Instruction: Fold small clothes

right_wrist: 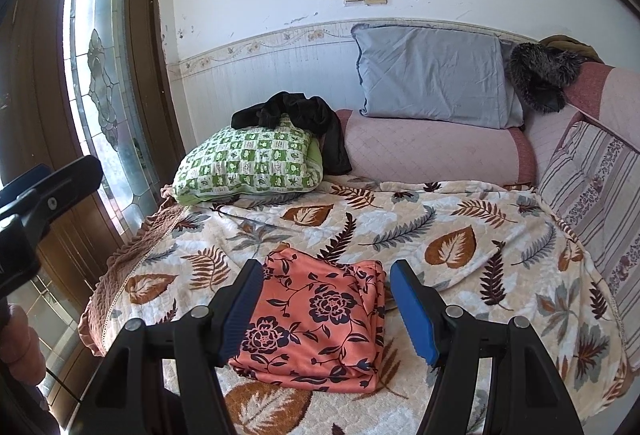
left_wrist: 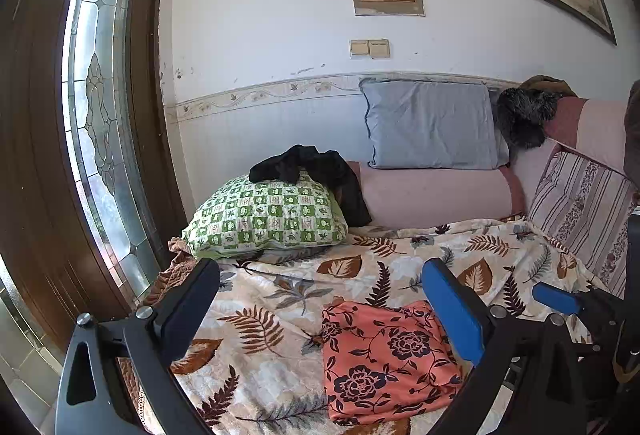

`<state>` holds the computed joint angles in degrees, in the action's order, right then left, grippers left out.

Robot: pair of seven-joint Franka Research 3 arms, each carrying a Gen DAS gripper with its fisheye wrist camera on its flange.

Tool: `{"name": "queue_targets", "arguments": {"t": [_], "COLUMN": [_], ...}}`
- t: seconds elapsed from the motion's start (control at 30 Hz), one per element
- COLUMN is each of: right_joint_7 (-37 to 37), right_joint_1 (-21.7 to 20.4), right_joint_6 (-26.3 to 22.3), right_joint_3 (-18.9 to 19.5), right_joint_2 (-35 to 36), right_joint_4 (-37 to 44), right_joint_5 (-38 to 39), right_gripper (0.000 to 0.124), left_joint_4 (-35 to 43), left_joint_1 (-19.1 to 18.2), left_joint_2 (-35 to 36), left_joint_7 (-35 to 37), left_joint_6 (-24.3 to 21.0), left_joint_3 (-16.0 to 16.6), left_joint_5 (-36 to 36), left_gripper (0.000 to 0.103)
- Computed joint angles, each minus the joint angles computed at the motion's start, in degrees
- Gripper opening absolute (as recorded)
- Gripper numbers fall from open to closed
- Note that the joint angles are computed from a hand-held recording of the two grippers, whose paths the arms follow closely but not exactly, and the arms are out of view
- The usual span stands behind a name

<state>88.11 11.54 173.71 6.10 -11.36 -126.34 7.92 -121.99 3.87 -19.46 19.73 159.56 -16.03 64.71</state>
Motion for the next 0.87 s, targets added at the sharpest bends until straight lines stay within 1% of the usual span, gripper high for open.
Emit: {"name": "queue_targets", "arguments": {"t": [0.27, 0.67, 0.7, 0.8, 0.87], "right_joint_7": [3.8, 7.4, 7.5, 6.3, 4.7], "right_joint_1": [-1.4, 0.2, 0.5, 1.6, 2.2], "right_joint_6": [-0.3, -2.3, -2.4, -3.2, -3.6], "right_joint_3": [1.7, 0.5, 0.2, -0.8, -1.5], "right_joint_2": [1.9, 6.9, 7.5, 9.5, 11.1], "right_joint_4": [1.5, 5.8, 6.2, 8.0, 9.2], "right_joint_5": [-4.4, -9.0, -9.0, -7.2, -5.2], "right_gripper": [0.070, 0.070, 0.070, 0.070, 0.070], "left_joint_4": [-0.1, 1.8, 2.1, 2.6, 3.3], "left_joint_1": [0.8, 0.8, 0.8, 0.8, 0.5], "left_joint_2": [0.8, 5.1, 5.6, 7.4, 9.3], "left_joint_7": [-0.7, 0.3, 0.3, 0.6, 1.8], "left_joint_6": [1.7, 2.9, 3.2, 7.0, 7.7], "left_joint_3": [0.8, 2.4, 2.6, 3.9, 4.8], "left_joint_5": [0.3, 0.0, 0.2, 0.4, -2.0], "left_gripper": [0.101, 0.101, 0.101, 0.101, 0.101]}}
